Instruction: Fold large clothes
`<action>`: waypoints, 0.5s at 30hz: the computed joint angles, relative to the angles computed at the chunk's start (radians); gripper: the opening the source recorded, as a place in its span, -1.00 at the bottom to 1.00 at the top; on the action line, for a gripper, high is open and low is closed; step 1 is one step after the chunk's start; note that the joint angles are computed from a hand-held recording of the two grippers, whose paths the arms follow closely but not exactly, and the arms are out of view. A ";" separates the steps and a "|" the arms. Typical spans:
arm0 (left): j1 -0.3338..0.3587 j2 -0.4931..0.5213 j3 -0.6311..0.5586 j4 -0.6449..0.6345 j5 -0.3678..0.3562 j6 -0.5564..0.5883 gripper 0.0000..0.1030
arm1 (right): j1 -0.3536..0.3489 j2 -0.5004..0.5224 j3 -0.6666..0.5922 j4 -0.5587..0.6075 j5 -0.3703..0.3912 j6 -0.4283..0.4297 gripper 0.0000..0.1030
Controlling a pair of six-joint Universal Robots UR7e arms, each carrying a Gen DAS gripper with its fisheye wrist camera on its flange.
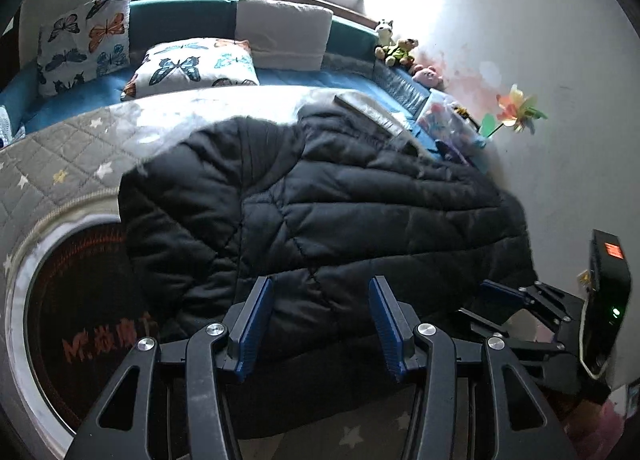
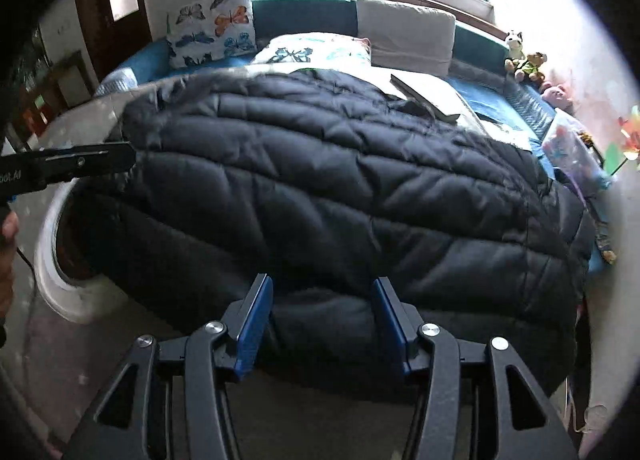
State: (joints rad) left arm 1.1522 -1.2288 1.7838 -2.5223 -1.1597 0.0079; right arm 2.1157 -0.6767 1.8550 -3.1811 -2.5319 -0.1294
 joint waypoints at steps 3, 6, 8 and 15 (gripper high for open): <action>-0.013 -0.026 0.037 -0.025 0.021 0.011 0.04 | 0.010 -0.006 0.019 -0.023 -0.006 0.027 0.10; -0.039 -0.079 0.101 -0.069 0.049 0.023 0.04 | 0.027 -0.031 0.059 -0.066 -0.001 0.055 0.10; -0.061 -0.116 0.148 -0.093 0.088 0.039 0.05 | 0.042 -0.028 0.075 -0.107 -0.019 0.057 0.10; -0.147 -0.247 0.294 -0.158 0.221 0.079 0.60 | 0.086 -0.020 0.132 -0.207 0.000 0.099 0.29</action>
